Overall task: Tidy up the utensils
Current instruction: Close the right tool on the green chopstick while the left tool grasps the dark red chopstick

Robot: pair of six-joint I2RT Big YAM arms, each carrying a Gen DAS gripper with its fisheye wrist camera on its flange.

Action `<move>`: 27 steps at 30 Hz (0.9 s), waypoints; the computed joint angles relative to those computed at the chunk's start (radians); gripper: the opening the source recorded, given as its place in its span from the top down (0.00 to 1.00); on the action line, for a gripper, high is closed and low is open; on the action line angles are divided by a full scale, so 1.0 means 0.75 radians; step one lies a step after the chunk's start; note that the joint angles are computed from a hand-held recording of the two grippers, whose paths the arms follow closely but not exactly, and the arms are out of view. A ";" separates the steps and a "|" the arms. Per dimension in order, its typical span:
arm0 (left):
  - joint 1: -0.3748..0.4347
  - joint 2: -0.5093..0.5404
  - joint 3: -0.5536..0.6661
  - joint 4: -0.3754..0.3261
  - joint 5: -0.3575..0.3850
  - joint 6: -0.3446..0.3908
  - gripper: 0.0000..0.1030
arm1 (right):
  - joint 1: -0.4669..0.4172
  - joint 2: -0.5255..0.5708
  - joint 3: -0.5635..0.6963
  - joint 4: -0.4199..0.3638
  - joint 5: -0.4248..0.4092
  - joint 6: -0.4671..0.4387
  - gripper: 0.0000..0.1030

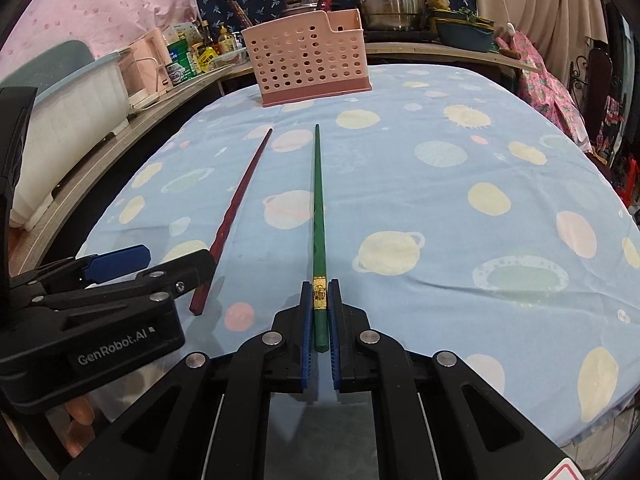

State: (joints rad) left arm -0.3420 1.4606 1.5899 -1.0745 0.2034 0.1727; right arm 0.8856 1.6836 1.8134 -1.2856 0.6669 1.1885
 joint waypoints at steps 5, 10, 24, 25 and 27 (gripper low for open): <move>-0.005 0.009 -0.005 -0.005 -0.013 -0.013 0.39 | 0.001 -0.004 -0.008 0.015 0.000 0.001 0.93; -0.013 -0.001 -0.021 0.013 -0.042 -0.013 0.46 | 0.000 -0.008 -0.013 0.020 0.000 0.002 0.93; 0.000 0.004 -0.006 -0.020 0.014 0.007 0.93 | 0.001 -0.007 -0.012 0.019 -0.001 0.001 0.93; 0.004 0.008 0.001 -0.028 0.022 0.006 0.93 | 0.001 -0.006 -0.010 0.016 0.000 0.001 0.93; 0.009 0.013 0.009 -0.043 0.032 0.001 0.93 | 0.002 -0.008 -0.011 0.017 0.000 0.002 0.93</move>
